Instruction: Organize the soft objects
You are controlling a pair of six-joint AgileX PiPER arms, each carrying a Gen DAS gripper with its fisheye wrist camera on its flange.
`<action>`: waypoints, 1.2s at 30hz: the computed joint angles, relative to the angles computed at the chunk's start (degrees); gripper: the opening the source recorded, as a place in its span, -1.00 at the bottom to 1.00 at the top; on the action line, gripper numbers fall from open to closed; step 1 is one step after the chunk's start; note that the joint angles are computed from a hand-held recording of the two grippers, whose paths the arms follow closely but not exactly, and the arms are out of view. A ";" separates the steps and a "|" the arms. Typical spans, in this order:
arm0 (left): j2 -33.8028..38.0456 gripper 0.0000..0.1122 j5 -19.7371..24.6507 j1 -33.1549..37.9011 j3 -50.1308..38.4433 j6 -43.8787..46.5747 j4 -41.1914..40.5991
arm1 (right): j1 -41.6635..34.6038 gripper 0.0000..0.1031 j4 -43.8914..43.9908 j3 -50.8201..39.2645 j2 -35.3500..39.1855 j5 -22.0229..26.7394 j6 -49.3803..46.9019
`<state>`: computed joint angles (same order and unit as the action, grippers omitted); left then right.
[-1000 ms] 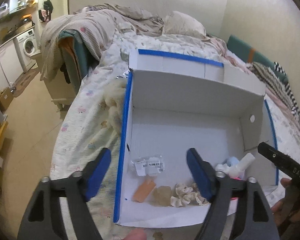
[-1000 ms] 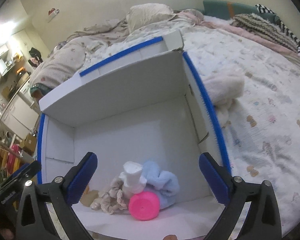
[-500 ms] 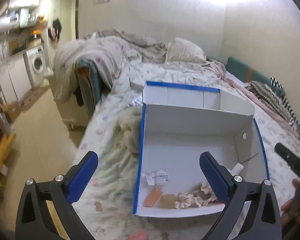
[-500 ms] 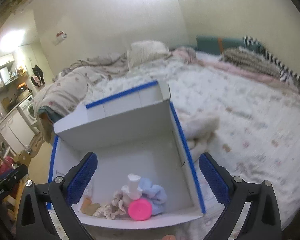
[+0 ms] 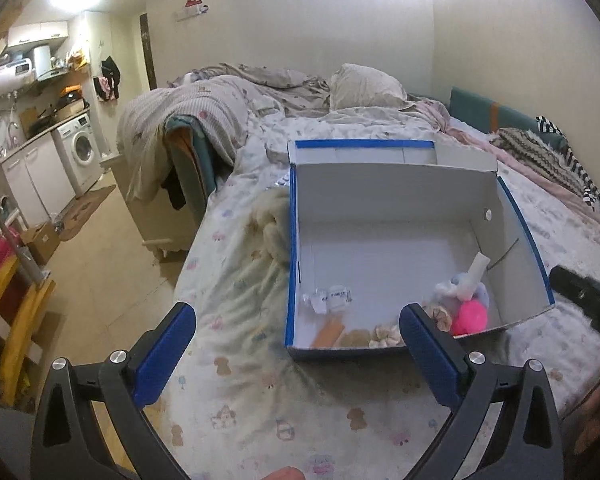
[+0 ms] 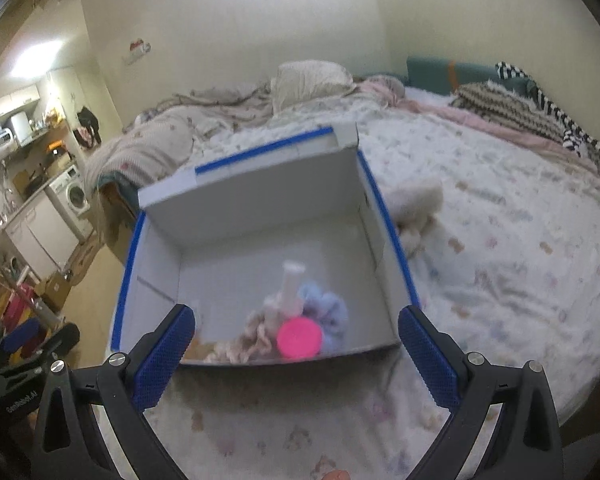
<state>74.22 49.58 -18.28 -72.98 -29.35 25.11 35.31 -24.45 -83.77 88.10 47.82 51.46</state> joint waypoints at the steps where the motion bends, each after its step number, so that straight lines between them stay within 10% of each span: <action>1: -0.33 0.81 -0.17 -0.01 0.71 -0.36 -0.14 | 0.10 1.00 0.51 -0.12 0.46 0.36 -0.42; 36: 0.39 0.81 -1.55 2.51 0.32 2.93 -6.20 | 2.09 1.00 -2.01 -2.31 3.50 2.88 -0.65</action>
